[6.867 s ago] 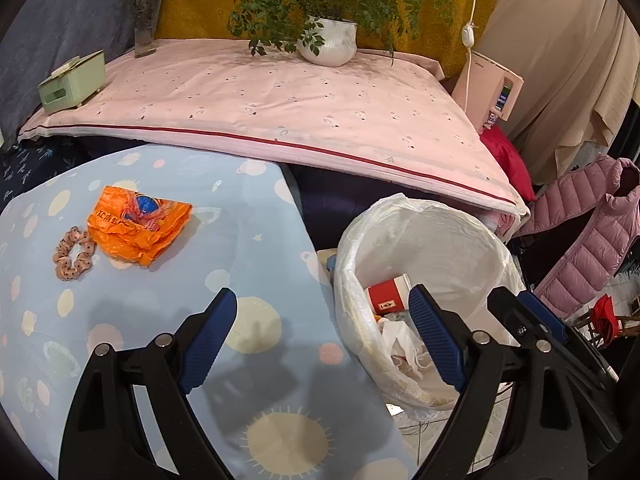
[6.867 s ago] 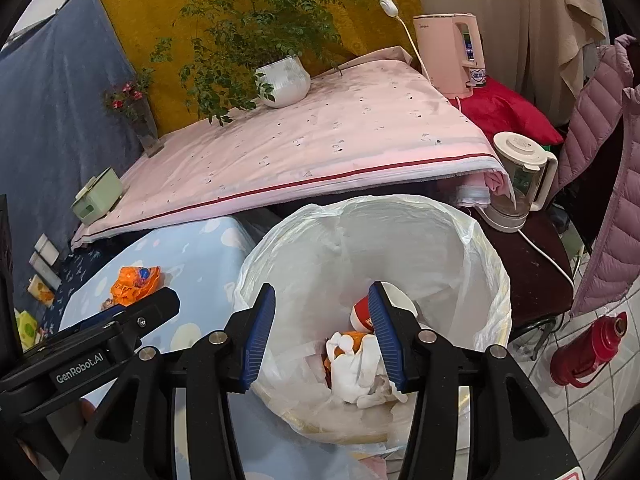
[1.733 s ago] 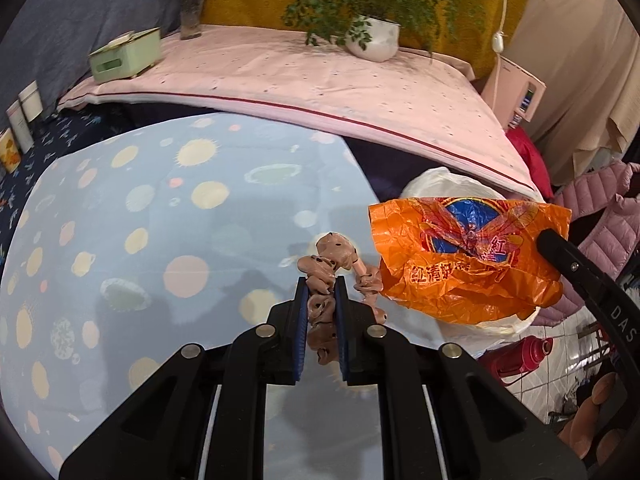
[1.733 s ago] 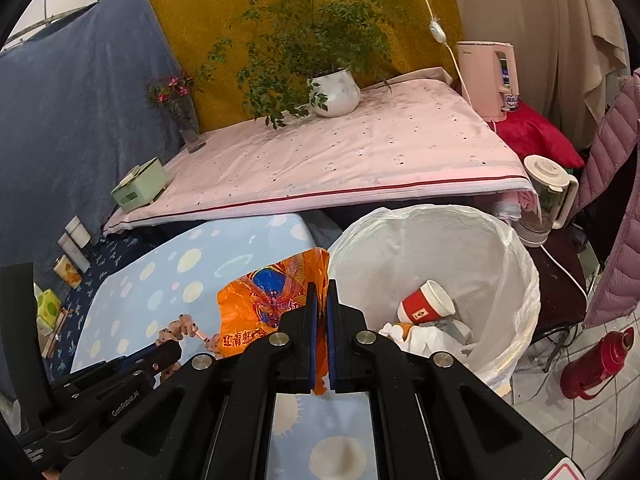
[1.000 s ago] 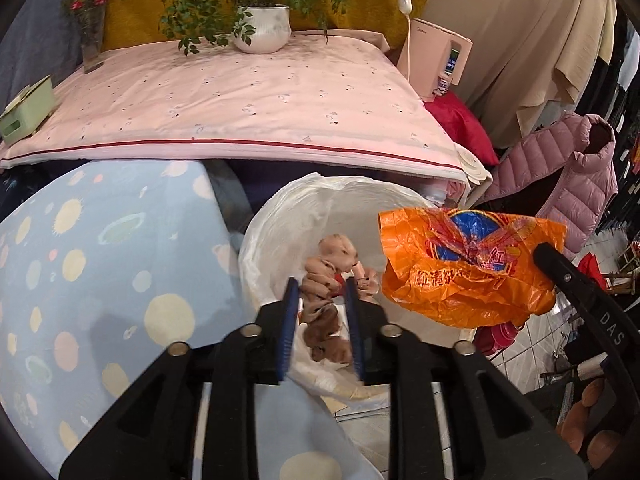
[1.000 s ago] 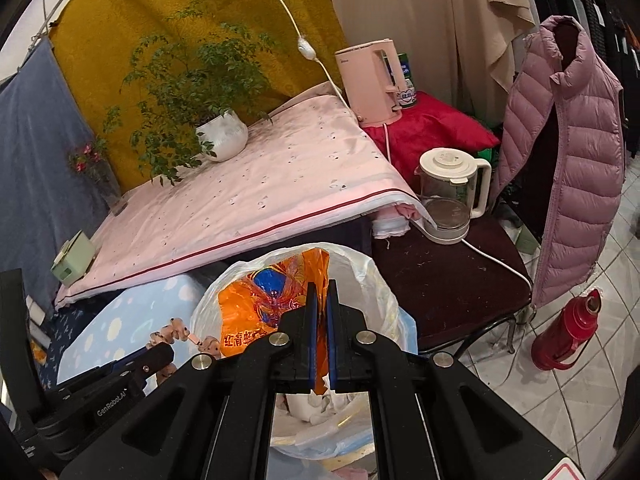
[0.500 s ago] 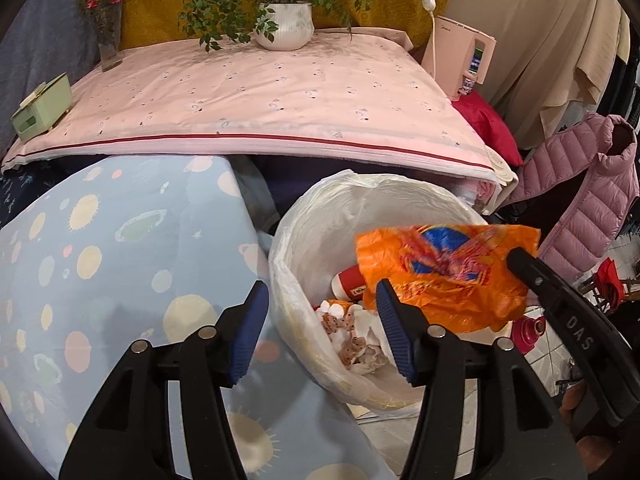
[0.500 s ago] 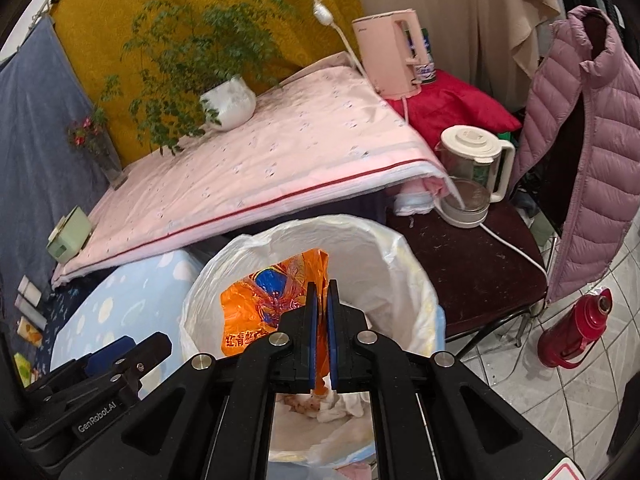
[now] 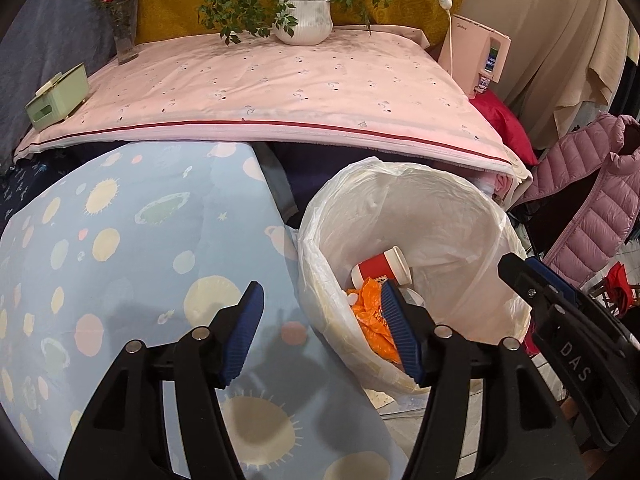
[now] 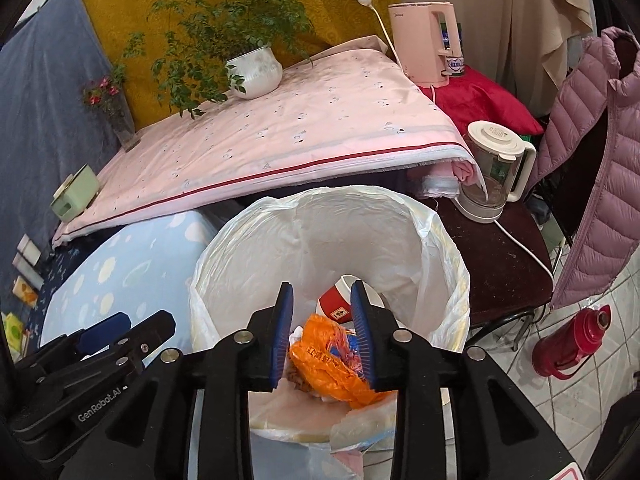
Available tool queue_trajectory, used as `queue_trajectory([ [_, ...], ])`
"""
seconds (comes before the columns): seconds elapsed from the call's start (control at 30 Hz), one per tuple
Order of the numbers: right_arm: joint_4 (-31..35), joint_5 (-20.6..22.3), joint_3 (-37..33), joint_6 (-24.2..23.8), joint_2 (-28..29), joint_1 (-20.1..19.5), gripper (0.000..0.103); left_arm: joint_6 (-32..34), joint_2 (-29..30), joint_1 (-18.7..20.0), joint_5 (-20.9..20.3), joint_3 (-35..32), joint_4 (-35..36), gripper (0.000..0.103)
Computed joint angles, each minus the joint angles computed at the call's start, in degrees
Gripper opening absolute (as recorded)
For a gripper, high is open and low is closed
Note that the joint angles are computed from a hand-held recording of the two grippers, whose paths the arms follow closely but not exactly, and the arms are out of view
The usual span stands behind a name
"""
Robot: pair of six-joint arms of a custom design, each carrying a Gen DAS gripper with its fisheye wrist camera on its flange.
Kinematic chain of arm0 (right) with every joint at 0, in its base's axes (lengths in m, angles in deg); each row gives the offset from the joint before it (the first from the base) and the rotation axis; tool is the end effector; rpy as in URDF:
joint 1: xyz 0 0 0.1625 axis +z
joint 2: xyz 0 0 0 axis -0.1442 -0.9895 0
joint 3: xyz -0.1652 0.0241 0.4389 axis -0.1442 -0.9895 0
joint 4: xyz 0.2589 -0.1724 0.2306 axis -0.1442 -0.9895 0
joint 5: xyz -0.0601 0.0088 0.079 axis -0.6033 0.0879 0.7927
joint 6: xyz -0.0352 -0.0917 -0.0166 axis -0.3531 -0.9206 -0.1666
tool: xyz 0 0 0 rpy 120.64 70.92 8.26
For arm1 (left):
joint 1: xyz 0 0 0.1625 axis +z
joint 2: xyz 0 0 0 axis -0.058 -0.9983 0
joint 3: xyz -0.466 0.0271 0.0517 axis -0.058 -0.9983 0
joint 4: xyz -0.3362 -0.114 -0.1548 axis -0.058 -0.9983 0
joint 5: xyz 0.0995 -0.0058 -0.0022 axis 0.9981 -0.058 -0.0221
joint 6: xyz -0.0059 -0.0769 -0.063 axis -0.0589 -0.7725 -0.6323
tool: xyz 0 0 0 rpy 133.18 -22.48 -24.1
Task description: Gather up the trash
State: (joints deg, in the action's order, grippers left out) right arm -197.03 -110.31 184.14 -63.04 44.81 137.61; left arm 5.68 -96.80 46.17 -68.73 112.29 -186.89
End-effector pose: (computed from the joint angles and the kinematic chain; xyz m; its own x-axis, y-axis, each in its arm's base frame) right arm 0.4123 -0.3861 -0.0475 -0.8226 -0.2601 0.5057 -0.4964 0.7622 -0.4155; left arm -0.0423 -0.3393 0.3215 -0.7337 -0.2774 -0.6203 0.2338 0.7540 -0.6138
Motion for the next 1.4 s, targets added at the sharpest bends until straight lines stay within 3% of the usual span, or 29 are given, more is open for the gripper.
queue_trajectory([
  [0.47, 3.5, -1.3, 0.5, -2.2, -0.7, 2.5, 0.04, -11.5, -4.7, -3.6, 0.7, -0.3, 16.1, 0.058],
  [0.9, 5.3, -3.6, 1.2, -4.1, -0.5, 4.3, 0.05, -23.1, -8.4, -7.7, 0.5, -0.8, 31.9, 0.071],
  [1.13, 5.9, -4.1, 2.1, -3.6, -0.4, 4.8, 0.059, -27.4, -9.8, -8.9, -0.7, -0.4, 37.2, 0.08],
  [1.4, 5.0, -5.2, 3.0, -4.7, 0.1, 5.6, 0.068, -31.0, -11.2, -9.9, -2.4, 0.0, 41.6, 0.082],
])
